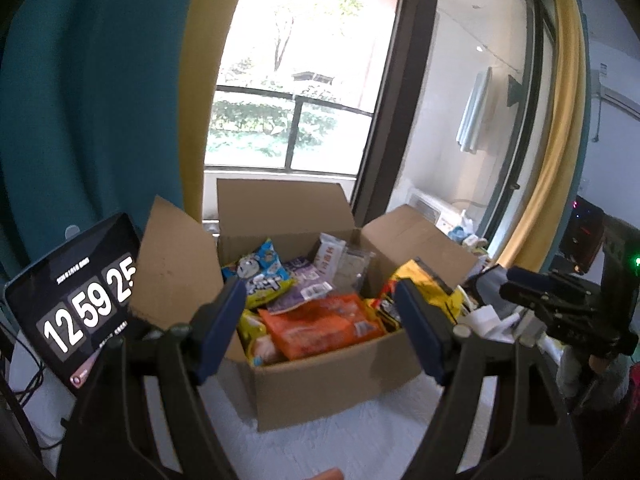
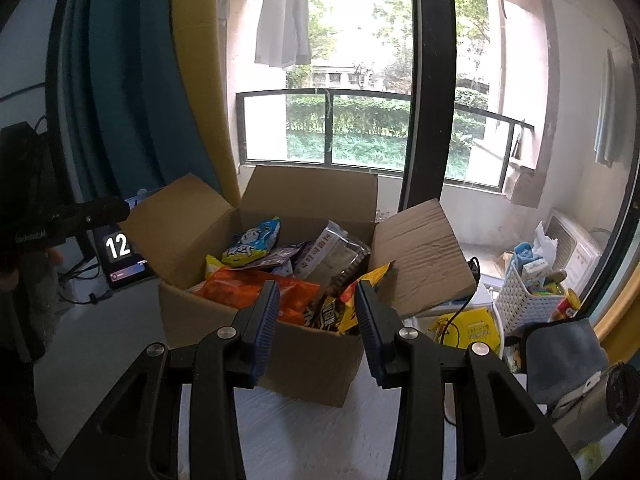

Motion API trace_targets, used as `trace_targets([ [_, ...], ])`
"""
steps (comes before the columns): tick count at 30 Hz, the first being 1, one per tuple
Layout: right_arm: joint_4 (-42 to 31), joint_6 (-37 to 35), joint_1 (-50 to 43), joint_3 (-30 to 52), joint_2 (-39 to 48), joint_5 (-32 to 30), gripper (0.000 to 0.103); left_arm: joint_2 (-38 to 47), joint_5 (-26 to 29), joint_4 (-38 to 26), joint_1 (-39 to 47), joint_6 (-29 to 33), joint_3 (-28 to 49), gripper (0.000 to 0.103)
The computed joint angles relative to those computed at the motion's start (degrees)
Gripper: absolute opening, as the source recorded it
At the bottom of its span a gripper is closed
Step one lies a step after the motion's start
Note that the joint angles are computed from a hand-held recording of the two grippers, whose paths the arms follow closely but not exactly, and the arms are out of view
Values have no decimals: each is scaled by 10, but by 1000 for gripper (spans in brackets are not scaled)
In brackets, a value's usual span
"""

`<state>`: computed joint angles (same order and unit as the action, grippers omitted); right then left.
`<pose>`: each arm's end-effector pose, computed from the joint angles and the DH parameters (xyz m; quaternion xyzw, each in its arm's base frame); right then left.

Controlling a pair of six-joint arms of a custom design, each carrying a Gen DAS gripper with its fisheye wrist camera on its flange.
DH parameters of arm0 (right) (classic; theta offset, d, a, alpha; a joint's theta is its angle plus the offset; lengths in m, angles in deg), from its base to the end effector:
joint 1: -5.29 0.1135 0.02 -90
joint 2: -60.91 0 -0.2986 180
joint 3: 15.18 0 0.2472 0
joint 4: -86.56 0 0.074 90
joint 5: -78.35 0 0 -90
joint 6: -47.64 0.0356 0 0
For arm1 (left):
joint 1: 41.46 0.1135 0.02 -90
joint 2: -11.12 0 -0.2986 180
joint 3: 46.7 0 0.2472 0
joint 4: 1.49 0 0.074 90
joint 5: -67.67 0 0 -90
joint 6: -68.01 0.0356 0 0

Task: Organize snacks
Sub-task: 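Withdraw both tools from the box toward the clear bread packs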

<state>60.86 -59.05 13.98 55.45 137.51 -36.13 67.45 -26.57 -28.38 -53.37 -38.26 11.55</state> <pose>0.2817 0.0580 0.3224 -0.2883 0.8098 0.1515 0.4880 0.1970 -0.0389 0.3241 -0.0519 0.8413 -0.1005 0.5286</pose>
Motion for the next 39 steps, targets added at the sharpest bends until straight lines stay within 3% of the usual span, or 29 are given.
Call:
trace_targets([
  [20, -48, -11, -27, -123, -127, -35, 42, -102, -156, -77, -223, -98, -67, 78],
  [30, -80, -33, -69, -182, -172, -64, 42, -98, -226, -90, -352, -175, -106, 78],
  [39, -121, -77, -125, -228, -203, -82, 42, -68, -248, -79, -438, -247, -140, 78],
])
